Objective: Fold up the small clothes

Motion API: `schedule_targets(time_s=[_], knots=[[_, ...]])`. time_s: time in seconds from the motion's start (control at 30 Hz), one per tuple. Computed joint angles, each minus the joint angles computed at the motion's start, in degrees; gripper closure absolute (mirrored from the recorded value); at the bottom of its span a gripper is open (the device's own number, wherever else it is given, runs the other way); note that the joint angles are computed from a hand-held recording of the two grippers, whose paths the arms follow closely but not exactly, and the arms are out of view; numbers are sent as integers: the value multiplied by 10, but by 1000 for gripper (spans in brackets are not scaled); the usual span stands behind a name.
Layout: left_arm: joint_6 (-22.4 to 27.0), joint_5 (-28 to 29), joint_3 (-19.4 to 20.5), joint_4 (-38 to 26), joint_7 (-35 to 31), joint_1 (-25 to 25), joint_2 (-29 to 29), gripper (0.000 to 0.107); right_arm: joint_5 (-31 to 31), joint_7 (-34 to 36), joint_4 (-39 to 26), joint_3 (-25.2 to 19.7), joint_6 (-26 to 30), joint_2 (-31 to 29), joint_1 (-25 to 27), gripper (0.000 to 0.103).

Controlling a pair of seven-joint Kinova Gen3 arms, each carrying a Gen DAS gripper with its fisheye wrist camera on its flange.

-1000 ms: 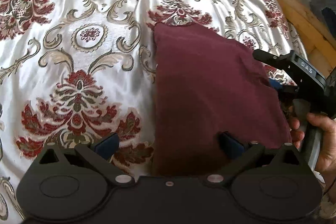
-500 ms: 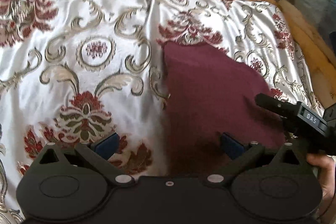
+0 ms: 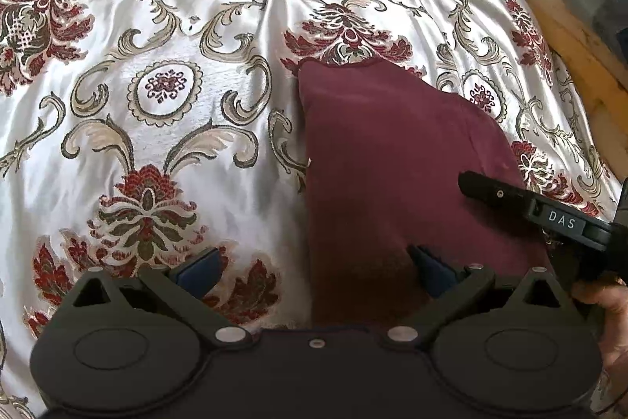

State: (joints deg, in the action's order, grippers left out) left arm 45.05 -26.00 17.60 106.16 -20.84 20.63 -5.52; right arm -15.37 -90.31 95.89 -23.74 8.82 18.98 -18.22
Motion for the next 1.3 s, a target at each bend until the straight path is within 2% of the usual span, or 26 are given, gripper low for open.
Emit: schedule_targets(time_s=[0.07,0.13,0.27,0.4,0.47,0.53,0.67,0.77,0.8,0.83,0.93,1.07,1.17,1.3], knots=[[-2,17,-7,-4,-14,-1,1,5,6,-4,3,12,-3,-4,-12,20],[0,29,-11,-8,-23,-2,4,5,18,-21,5,42,-5,-9,-42,24],[6,26,-9,-14,-34,0,8,5,39,-62,13,89,-14,-18,-89,28],[8,38,-16,-23,-65,4,11,8,72,-94,18,122,-19,-26,-126,38],[0,57,-23,-23,-91,3,9,11,78,-96,21,109,-22,-28,-116,44],[-4,64,-23,-24,-100,1,9,13,85,-107,21,116,-22,-29,-124,44],[4,69,-21,-34,-98,1,18,16,76,-108,21,78,-24,-25,-87,44],[2,84,-27,-40,-115,2,20,27,78,-111,22,78,-27,-25,-87,45],[-2,93,-30,-41,-126,2,19,34,77,-110,24,71,-31,-25,-82,48],[-7,102,-38,-42,-135,7,19,41,74,-104,27,54,-37,-25,-67,51],[5,85,-25,-52,-125,4,23,48,63,-93,35,-8,-56,-21,-13,60],[15,41,-13,-53,-89,15,27,53,69,-98,35,9,-54,-24,-28,64],[30,16,-8,-60,-75,25,29,59,75,-104,37,33,-59,-28,-51,67],[61,-25,1,-78,-52,44,37,69,86,-110,45,42,-76,-34,-62,74]])
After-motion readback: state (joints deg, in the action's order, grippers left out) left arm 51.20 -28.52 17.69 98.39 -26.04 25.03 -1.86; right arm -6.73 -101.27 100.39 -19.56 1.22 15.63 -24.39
